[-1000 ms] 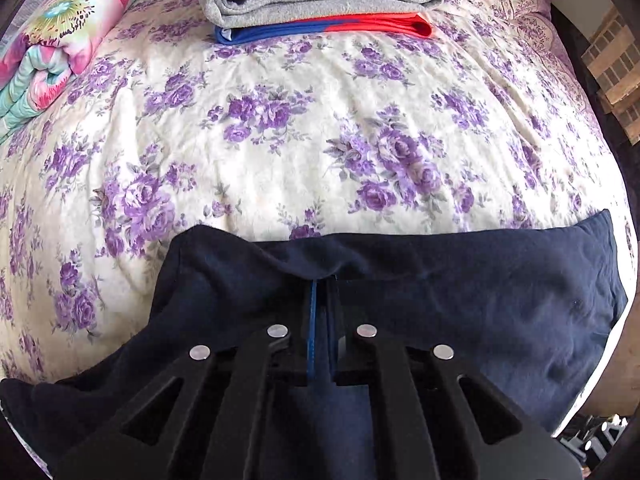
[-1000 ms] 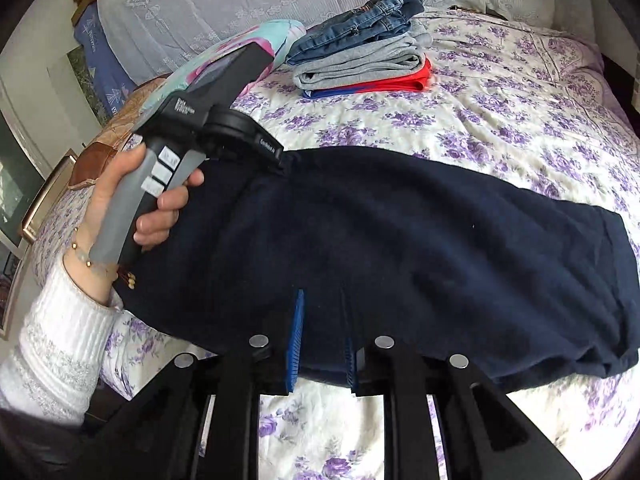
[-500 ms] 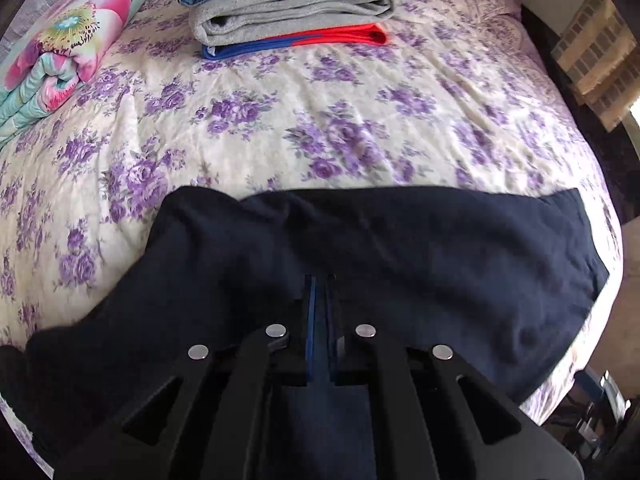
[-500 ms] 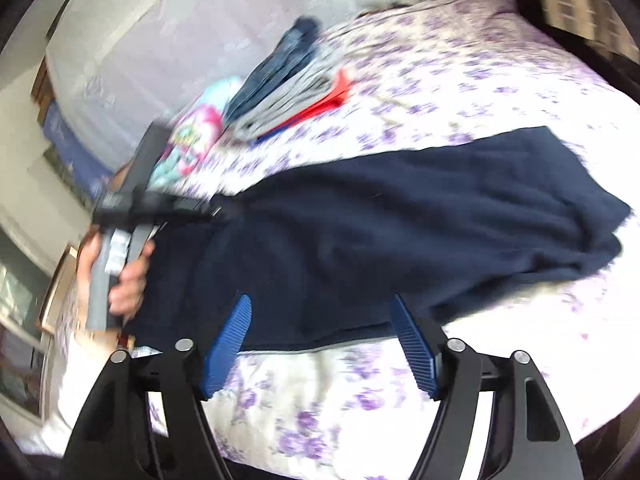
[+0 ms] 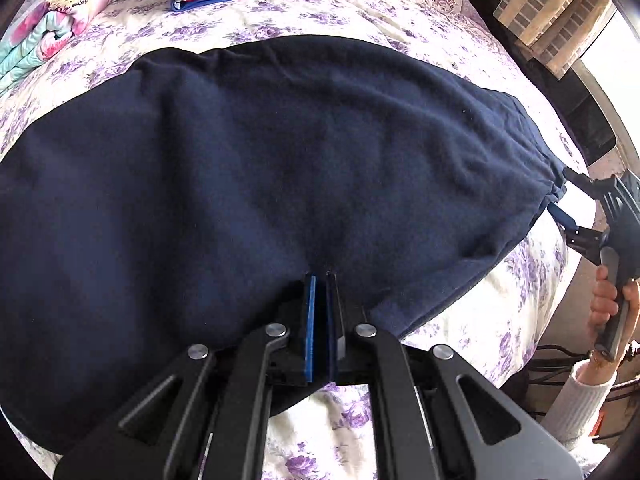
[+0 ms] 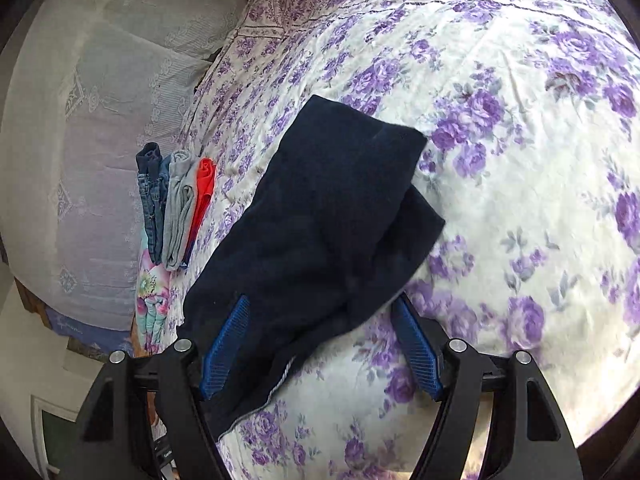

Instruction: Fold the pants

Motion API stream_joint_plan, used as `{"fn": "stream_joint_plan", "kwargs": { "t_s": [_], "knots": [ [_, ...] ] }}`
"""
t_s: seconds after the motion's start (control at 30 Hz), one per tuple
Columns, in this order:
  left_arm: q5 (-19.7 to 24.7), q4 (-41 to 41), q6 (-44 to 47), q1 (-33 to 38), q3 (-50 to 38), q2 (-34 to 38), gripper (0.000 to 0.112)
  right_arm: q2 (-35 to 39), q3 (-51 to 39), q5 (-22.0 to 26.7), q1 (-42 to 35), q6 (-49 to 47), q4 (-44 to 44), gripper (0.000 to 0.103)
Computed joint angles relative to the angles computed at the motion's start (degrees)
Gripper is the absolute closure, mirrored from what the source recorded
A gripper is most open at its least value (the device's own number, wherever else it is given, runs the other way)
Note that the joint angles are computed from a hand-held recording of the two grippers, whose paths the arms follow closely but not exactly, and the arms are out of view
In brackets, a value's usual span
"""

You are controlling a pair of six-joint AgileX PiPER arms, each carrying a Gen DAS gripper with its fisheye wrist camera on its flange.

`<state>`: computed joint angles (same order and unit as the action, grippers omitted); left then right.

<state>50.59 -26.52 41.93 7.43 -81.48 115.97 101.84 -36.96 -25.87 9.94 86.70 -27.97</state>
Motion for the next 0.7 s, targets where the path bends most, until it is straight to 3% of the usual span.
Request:
{"fn": "stream_joint_plan", "kwargs": {
  "t_s": [0.1, 0.13, 0.17, 0.2, 0.3, 0.37, 0.57, 0.7],
  "knots": [
    [-0.19, 3.21, -3.39, -1.73, -0.39, -1.05, 0.108, 2.26, -3.07, -1.12, -3.06, -0.44, -1.98, 0.029],
    [0.47, 3.45, -3.75, -2.43, -0.86, -1.28, 0.108, 2.61, -3.6, -1.1, -3.75, -1.03, -2.02, 0.035],
    [1.77, 2.75, -3.59, -2.91, -1.79, -1.22, 0.108, 2.18, -4.1, 1.2, -3.39, -3.65, 0.04, 0.047],
    [3.1, 1.68, -3.62, -3.68, -2.9, -1.08, 0.108, 1.67, -4.15, 3.66, -3.2, -6.91, 2.49, 0.087],
    [5.91, -0.44, -4.56, -6.13, -6.89, -0.2, 0.108, 2.01, -2.95, 0.99, -5.44, -4.78, -1.36, 0.086],
    [7.86, -0.61, -6.98, -8.71, -11.39, 1.82, 0.108, 1.48, -2.98, 1.92, -5.66, -5.19, -2.74, 0.086],
    [17.21, -1.4, -16.28, -15.45, -29.8, 12.32, 0.108, 1.05, -3.52, 1.43, -7.06, -1.7, -8.07, 0.086],
    [16.71, -1.99, -21.57, -18.86, -37.36, 17.18, 0.108, 0.53, -3.8, 2.94, -6.39, -3.1, -7.22, 0.086]
  ]
}}
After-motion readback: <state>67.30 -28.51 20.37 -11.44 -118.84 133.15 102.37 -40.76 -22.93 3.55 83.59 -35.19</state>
